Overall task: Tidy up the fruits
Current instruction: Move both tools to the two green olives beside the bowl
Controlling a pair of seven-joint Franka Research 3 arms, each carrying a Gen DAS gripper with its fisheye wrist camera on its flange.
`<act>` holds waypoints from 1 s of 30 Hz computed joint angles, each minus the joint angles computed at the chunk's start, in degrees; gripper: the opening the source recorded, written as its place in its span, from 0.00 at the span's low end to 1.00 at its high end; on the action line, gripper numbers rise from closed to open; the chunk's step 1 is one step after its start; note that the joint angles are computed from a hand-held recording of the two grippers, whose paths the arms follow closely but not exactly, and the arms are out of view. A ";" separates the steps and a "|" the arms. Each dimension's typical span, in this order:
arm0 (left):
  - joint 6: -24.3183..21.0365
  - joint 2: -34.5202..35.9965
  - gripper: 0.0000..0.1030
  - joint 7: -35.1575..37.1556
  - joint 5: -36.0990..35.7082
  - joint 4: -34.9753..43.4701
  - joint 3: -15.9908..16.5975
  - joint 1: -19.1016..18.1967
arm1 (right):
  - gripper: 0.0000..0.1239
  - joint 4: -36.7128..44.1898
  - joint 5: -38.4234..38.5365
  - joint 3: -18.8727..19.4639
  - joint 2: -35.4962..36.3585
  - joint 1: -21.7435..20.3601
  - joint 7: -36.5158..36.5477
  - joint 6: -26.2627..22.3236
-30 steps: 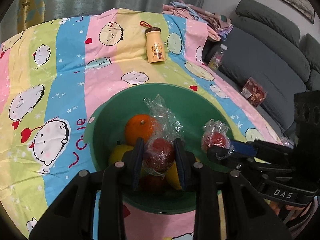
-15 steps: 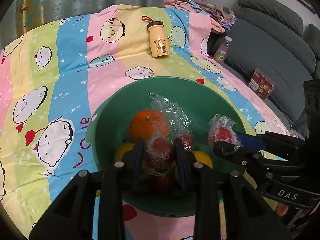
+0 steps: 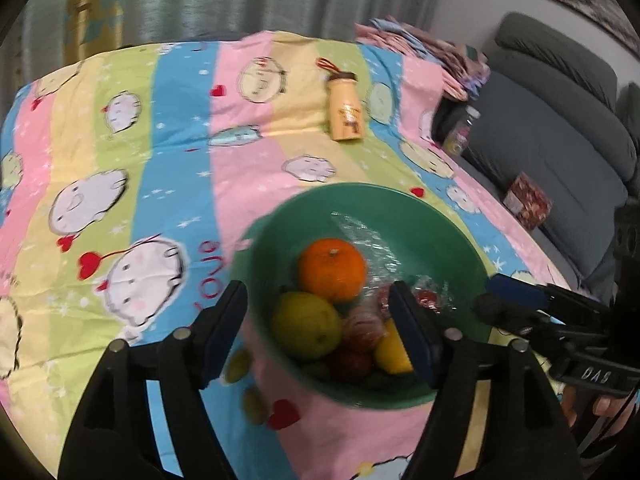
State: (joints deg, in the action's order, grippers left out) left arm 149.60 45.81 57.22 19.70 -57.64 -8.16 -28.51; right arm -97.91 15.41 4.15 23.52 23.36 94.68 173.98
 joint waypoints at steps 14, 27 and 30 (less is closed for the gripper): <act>11.80 -26.54 0.80 -30.60 13.27 -41.80 4.89 3.57 | 0.45 -8.85 19.86 24.46 -5.74 -17.03 -25.25 4.71; 17.60 -37.30 0.80 -34.97 15.86 -58.66 -0.83 10.02 | 0.45 1.62 13.41 10.10 1.93 2.74 -22.20 -4.53; 19.20 -39.40 0.80 -36.45 16.79 -61.84 -1.09 10.99 | 0.45 7.15 4.35 1.40 6.16 10.24 -11.93 -7.15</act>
State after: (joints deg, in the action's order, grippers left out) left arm 168.80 6.41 20.77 36.49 -119.48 -9.25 -17.53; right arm -90.76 19.76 5.55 29.69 33.60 82.74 166.82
